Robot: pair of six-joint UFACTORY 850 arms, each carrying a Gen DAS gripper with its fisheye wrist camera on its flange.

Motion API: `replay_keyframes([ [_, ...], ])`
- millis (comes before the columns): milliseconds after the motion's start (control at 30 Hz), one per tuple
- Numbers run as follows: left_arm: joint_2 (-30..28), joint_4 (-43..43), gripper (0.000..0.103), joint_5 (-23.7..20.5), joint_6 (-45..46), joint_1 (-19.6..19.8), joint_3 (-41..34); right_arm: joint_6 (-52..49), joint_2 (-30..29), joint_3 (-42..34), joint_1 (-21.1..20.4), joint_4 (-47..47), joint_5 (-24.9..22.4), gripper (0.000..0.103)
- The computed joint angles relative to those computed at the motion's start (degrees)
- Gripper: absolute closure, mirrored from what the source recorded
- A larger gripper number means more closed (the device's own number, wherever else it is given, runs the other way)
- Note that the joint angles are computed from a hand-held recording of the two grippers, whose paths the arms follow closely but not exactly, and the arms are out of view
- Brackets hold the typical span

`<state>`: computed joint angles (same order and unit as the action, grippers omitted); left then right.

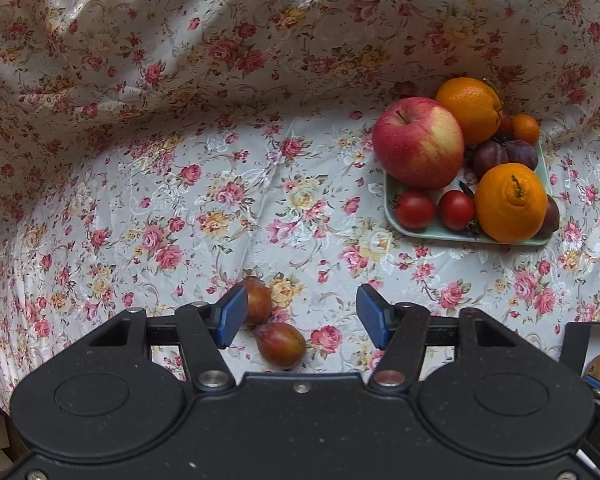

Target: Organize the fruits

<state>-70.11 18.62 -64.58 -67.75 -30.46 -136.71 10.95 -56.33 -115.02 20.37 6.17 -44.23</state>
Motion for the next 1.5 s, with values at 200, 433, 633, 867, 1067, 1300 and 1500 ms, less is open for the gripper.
replay_keyframes([
  [200,7.0,0.7,0.039,5.1,-2.6,1.5,13.0,3.4,0.0,1.2,2.0,6.4,3.6,0.067],
  [433,11.5,0.1,0.039,8.9,-4.1,3.1,21.2,15.7,2.1,7.3,2.9,10.7,12.4,0.078],
  [633,12.9,-0.7,0.039,10.6,-3.3,3.7,23.7,12.4,0.7,5.1,4.9,5.5,12.0,0.079],
  [867,12.5,-4.1,0.039,12.0,0.8,4.0,24.4,7.8,-1.8,0.9,5.9,5.8,6.2,0.079],
  [1067,11.9,-9.8,0.039,14.1,7.0,3.8,24.9,5.6,-3.6,-1.8,5.9,5.1,1.7,0.080],
  [1300,11.0,-12.6,0.039,14.5,10.3,3.3,23.7,6.7,-3.9,-1.9,5.1,3.0,0.2,0.087],
  [1500,9.8,-16.5,0.039,15.3,13.1,3.4,22.2,2.8,-5.0,-3.4,3.4,5.0,-3.1,0.087],
])
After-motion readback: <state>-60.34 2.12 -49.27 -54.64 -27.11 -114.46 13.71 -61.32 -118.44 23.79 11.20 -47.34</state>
